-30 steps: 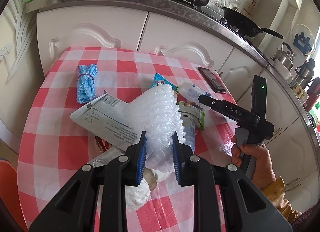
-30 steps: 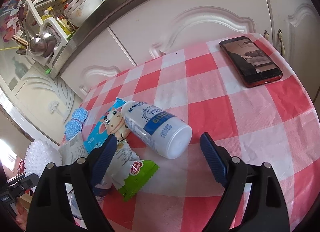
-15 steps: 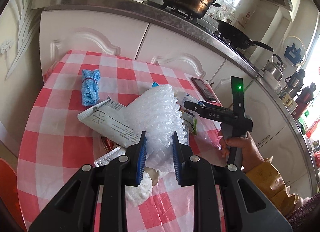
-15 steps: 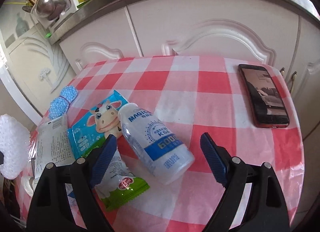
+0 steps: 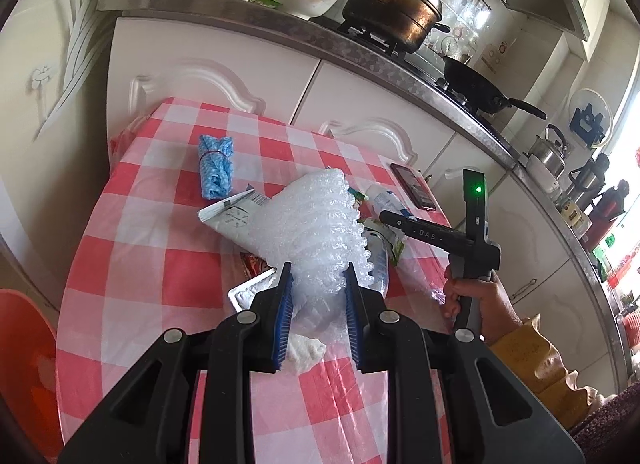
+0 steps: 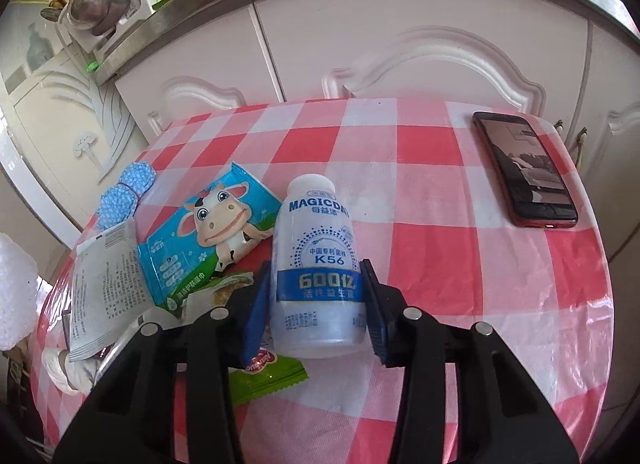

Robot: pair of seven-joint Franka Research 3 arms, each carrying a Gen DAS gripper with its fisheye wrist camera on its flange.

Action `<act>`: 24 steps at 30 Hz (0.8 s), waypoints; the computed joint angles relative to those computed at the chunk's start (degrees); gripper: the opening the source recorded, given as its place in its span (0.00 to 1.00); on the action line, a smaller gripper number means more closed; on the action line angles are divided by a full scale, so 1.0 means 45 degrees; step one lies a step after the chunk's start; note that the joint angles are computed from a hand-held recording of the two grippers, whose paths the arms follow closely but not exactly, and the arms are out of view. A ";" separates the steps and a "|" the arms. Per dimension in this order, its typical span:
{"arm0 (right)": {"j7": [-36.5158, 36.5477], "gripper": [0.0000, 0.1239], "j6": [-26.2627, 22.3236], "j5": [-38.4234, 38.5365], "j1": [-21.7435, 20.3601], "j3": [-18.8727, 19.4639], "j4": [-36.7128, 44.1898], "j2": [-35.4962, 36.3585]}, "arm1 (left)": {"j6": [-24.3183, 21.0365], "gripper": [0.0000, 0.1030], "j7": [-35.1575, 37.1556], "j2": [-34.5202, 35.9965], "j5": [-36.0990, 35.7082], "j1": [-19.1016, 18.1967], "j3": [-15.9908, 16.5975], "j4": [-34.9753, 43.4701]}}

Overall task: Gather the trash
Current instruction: 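Carry net and milk bottle to the orange bucket and release both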

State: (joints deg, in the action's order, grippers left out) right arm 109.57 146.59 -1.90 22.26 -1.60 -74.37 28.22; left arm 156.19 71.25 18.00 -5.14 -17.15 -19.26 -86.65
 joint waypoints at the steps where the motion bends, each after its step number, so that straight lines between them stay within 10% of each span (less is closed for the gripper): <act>1: 0.0355 0.35 0.0340 -0.0158 0.0159 -0.0144 -0.0400 -0.0260 | 0.0108 0.24 0.0023 -0.0161 -0.0097 0.0068 -0.0027 -0.0253; 12: 0.3295 0.35 0.3359 -0.1153 0.0960 0.0087 -0.3884 -0.2953 | 0.0994 0.24 -0.0385 -0.2287 -0.0564 0.0237 0.0258 -0.3144; 24: -0.1076 0.36 0.2444 0.2666 0.1236 0.2590 -0.1804 -0.1964 | 0.1548 0.24 -0.3545 -0.5281 0.1610 0.0455 0.1235 -0.6950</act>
